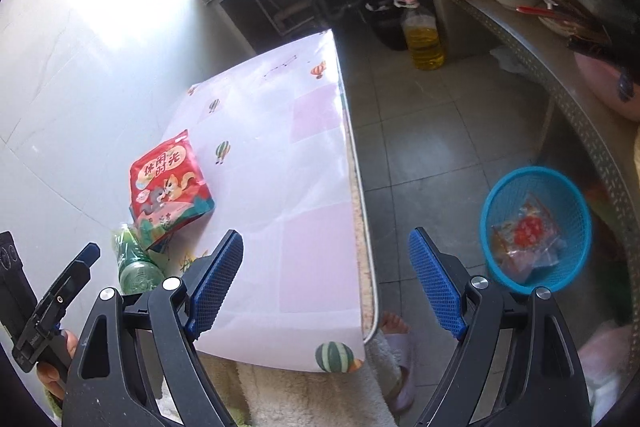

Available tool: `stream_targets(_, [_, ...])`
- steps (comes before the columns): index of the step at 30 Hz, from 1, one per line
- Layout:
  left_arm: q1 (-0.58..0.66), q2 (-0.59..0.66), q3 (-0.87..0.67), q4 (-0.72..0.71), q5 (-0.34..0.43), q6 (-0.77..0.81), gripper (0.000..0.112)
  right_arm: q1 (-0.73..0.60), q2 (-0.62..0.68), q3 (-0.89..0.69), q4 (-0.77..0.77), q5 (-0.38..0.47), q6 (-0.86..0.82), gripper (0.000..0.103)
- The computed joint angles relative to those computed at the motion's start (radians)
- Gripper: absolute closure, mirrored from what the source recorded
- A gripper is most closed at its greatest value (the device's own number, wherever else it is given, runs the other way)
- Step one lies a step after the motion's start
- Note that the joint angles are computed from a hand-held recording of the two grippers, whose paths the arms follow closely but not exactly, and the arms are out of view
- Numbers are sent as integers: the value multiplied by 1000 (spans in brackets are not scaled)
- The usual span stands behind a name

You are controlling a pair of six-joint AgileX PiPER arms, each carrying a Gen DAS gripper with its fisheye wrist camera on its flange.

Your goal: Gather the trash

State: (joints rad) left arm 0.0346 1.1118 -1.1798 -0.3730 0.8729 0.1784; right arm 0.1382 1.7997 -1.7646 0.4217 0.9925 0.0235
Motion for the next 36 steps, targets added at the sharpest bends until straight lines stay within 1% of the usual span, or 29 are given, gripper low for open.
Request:
stream_targets(6, [274,-97,72,-173,73,211,35,50,46,-63,9,42,4,22])
stream_targets(11, [468,-111,110,-291,136,337,35,86,89,-133,19,85,27,22])
stream_targets(14, [514,-90,103,-339,137,369,35,107,121,-192,30,115,41,22])
stream_targets(18, [490,-14,40,-333,89,342,35,144,181,-299,39,158,68,22])
stream_targets(20, [463,64,-29,-293,77,296,35,161,217,-362,45,176,81,22])
stream_targets(22, [454,163,-113,-276,101,258,35,173,250,-422,51,196,97,22])
stream_targets(23, [450,215,-160,-254,121,213,36,177,263,-444,62,200,100,22])
stream_targets(25, [441,329,-265,-212,182,138,42,186,286,-490,66,217,117,22])
stream_targets(26, [437,372,-299,-201,199,114,44,189,287,-495,69,217,117,22])
stream_targets(28, [419,449,-366,-144,229,50,55,190,279,-488,66,216,118,22])
stream_targets(29, [411,476,-387,-124,237,38,57,188,275,-482,63,217,120,22])
stream_targets(31, [393,527,-436,-81,265,1,67,180,256,-447,59,209,122,22])
stream_targets(32, [390,547,-454,-82,281,-3,70,175,250,-433,61,204,122,22])
stream_targets(34, [383,570,-476,-76,302,-17,85,161,232,-392,66,188,121,22])
stream_targets(36, [374,565,-471,-83,301,-12,95,147,220,-365,67,178,124,22])
